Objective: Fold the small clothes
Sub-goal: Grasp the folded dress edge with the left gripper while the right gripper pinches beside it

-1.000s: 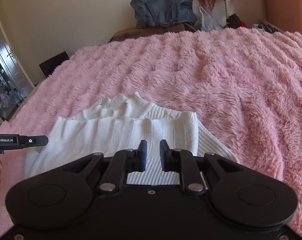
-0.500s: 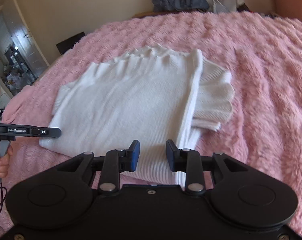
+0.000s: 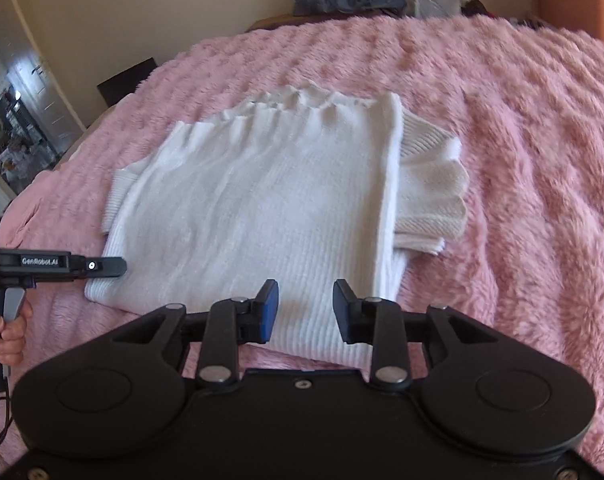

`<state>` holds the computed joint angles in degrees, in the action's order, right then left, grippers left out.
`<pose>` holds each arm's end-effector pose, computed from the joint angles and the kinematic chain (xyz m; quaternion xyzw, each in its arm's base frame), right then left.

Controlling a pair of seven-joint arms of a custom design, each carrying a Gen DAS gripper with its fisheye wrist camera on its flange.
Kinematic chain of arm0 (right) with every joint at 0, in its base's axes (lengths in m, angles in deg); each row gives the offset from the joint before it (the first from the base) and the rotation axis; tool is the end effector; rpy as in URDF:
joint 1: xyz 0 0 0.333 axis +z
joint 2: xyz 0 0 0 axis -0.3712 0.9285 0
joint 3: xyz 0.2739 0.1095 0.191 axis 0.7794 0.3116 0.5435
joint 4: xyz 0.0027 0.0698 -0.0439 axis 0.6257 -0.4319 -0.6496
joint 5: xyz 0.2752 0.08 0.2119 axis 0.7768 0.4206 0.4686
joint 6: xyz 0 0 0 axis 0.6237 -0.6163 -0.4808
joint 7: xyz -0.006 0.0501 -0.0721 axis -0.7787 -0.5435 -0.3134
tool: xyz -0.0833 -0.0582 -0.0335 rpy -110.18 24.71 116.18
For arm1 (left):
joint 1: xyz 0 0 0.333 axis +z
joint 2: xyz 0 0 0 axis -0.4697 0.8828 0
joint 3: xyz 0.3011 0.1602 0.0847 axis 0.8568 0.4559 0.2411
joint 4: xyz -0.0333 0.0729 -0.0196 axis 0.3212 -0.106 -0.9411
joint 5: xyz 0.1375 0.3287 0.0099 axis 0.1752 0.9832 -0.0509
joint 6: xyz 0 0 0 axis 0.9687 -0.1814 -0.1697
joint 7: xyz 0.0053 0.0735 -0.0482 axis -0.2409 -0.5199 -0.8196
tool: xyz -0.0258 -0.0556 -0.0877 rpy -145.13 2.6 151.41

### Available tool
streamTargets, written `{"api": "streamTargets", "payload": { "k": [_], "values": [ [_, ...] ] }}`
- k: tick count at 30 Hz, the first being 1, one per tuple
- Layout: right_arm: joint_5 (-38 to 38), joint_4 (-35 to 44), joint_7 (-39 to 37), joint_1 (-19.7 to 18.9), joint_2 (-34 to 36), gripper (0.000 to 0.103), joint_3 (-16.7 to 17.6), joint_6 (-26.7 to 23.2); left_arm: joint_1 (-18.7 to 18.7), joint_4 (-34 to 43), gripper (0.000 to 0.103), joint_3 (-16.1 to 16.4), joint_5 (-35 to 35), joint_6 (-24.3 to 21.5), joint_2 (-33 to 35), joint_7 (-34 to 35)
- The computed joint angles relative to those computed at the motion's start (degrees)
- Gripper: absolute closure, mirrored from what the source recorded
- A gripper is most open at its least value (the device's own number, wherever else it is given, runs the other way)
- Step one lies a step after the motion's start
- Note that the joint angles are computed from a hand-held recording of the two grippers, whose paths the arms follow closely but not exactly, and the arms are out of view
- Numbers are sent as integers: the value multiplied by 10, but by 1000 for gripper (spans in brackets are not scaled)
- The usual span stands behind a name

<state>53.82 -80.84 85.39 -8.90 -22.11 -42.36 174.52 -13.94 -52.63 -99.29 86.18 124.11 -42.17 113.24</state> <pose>0.7036 0.2091 0.4162 -0.7624 0.5147 -0.1119 0.3759 0.6710 -0.0999 0.3730 -0.7455 0.5369 -0.3805 0.1054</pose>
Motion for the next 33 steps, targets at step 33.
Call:
{"api": "streamTargets", "payload": {
  "k": [33],
  "values": [
    [-211, 78, -36, 224, 102, 53, -94, 96, 210, 320, 56, -326, -108, -122, 340, 248]
  ]
}}
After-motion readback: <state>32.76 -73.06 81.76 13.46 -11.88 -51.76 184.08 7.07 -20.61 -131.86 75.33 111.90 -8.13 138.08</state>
